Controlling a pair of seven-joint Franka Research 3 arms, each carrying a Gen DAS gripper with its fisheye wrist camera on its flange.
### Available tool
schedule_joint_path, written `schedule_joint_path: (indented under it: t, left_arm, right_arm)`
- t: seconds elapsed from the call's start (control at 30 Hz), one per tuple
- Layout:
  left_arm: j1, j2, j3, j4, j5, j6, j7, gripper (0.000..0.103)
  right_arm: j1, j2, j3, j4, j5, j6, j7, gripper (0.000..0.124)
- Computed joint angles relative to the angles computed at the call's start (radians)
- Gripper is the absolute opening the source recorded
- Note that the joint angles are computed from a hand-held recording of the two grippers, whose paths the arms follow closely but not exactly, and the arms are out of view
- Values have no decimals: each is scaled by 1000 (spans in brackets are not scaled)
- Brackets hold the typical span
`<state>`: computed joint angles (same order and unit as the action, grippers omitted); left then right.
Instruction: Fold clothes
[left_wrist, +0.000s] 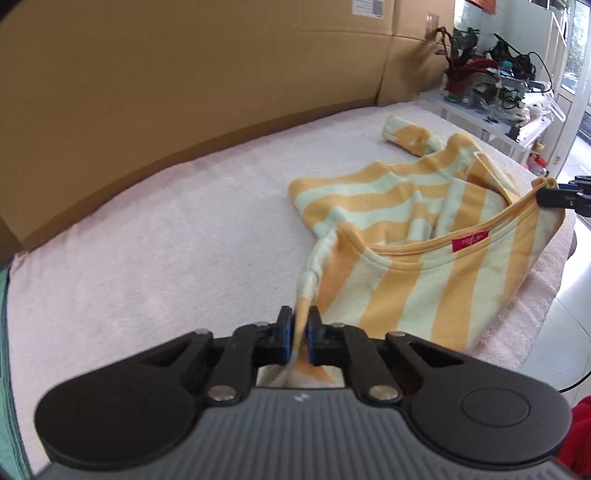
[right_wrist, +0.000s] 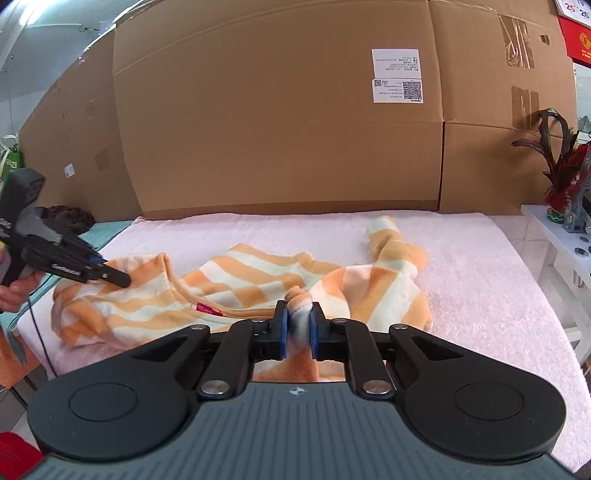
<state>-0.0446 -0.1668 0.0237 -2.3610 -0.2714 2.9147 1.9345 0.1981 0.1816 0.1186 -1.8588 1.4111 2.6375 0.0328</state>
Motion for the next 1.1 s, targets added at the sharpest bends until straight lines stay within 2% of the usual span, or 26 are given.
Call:
schedule_joint_path:
  t: [0.1, 0.17, 0.23, 0.27, 0.33, 0.37, 0.4, 0.43, 0.47, 0.5, 0.53, 0.57, 0.63, 0.67, 0.73, 0.8, 0.87, 0.9, 0.93, 0.97, 1.07, 1.1]
  left_arm:
    - [-5, -66, 16, -30, -28, 61, -3, 0]
    - [24, -120, 2, -63, 27, 161, -66, 0]
    - [1, -169, 36, -78, 29, 244, -87, 0]
    - [-12, -191, 55, -81, 29, 283, -97, 0]
    - [-34, -204, 82, -70, 53, 295, -104, 0]
    - [-64, -209, 117, -64, 95, 299, -126, 0]
    - [-130, -212, 172, -51, 68, 258, -78, 0]
    - [-192, -206, 226, -43, 73, 215, -53, 16]
    - [-230, -184, 257, -44, 73, 203, -38, 20]
    - [-265, -157, 284, -45, 62, 199, -19, 34]
    - [-299, -127, 311, -43, 42, 194, 8, 57]
    - [-344, -96, 346, -39, 14, 189, 42, 62]
    - [-498, -21, 478, 11, -178, 107, 221, 64]
    - [-537, 26, 515, 39, -239, 74, 274, 64]
    - [-550, 119, 524, 98, -332, -1, 369, 67]
    - [-528, 158, 502, 131, -342, -60, 371, 65]
    - [-508, 154, 474, 136, -353, -82, 388, 18]
    - [-497, 136, 457, 118, -298, -54, 338, 10]
    - [-477, 114, 430, 95, -219, -17, 265, 9]
    - [-469, 76, 417, 65, -211, 14, 256, 9]
    - [-448, -45, 377, -20, -272, 97, 308, 9]
    - [-423, -80, 345, -46, -281, 122, 312, 8]
  right_arm:
    - [26, 30, 7, 58, -69, 83, 77, 12]
    - [25, 32, 24, 90, -42, 126, 61, 12]
    - [12, 15, 40, 121, 71, 133, -26, 12]
    - [14, 11, 38, 142, 80, 130, -30, 12]
    - [23, 11, 34, 182, 67, 126, -19, 12]
    - [24, 5, 37, 185, 82, 119, -55, 12]
    - [25, 0, 38, 187, 95, 111, -91, 12]
    - [27, -7, 38, 187, 109, 102, -128, 12]
    - [28, -23, 37, 165, 120, 88, -179, 12]
    - [29, -42, 33, 133, 127, 67, -224, 13]
    - [30, -64, 26, 93, 128, 46, -264, 13]
    - [35, -82, 18, 55, 122, 41, -285, 12]
    - [47, -112, 3, -15, 98, 57, -281, 12]
    - [53, -126, -4, -47, 91, 70, -271, 12]
    - [68, -146, -10, -105, 92, 120, -254, 13]
    - [77, -149, -19, -134, 92, 169, -227, 13]
    - [78, -145, -26, -152, 96, 186, -195, 13]
    - [78, -144, -29, -157, 100, 190, -187, 13]
    - [78, -143, -31, -161, 103, 194, -177, 13]
    - [77, -141, -32, -164, 107, 197, -169, 13]
    - [81, -113, -27, -143, 116, 209, -142, 13]
    - [83, -99, -24, -127, 106, 207, -117, 13]
